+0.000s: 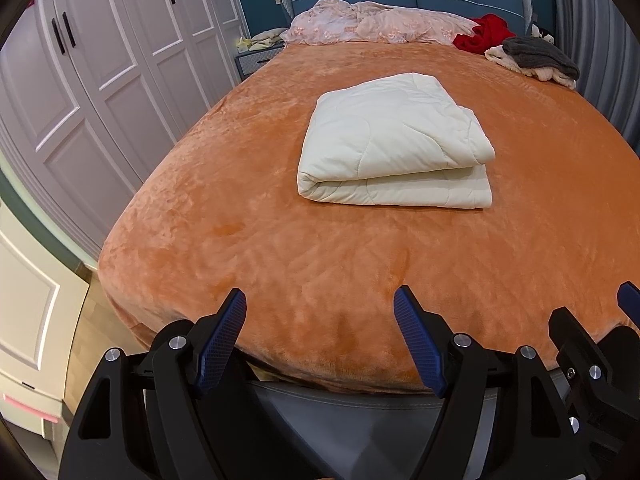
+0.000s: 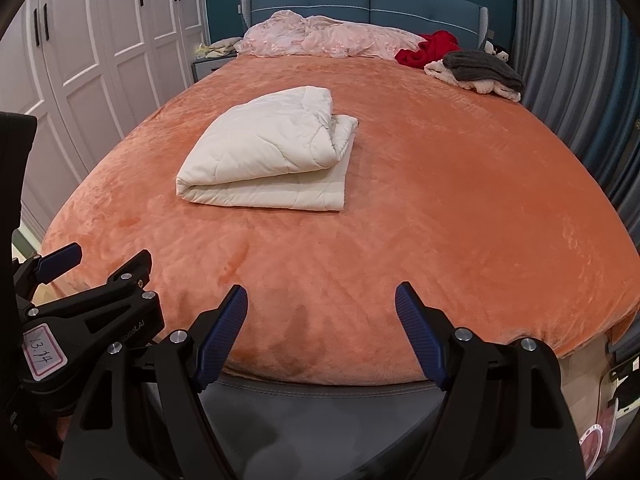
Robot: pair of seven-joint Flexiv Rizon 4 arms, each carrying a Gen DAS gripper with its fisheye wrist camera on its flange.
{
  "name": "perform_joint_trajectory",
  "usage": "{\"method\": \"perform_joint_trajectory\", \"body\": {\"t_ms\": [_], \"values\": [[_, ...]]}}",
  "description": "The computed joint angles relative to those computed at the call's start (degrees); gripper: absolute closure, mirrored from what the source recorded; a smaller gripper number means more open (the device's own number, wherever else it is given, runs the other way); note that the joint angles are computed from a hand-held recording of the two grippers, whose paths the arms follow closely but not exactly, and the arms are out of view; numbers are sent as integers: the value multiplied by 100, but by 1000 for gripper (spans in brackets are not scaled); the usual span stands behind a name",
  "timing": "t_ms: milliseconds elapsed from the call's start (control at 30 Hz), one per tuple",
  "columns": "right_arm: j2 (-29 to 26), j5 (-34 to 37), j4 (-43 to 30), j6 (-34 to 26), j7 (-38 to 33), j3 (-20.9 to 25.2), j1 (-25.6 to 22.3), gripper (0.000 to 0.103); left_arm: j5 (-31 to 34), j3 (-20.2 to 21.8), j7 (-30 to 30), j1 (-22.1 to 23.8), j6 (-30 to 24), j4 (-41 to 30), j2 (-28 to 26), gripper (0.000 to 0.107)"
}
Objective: Fold large clothes
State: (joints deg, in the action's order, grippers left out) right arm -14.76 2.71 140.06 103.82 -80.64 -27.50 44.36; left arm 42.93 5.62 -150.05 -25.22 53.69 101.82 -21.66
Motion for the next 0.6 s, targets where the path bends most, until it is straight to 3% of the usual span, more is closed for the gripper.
{"method": "perform_joint_trajectory", "body": {"t_ms": [200, 467, 600], "values": [[-16, 86, 39, 16, -5, -296, 347, 29, 28, -6, -7, 7, 5, 26, 41, 35], [-19, 74, 29, 1, -28, -263, 295, 29, -117, 1, 175, 163, 360, 167, 70, 35], [-31, 95, 62, -19, -7, -584, 631, 29, -42, 50, 153, 85, 239, 83, 20, 35]]}}
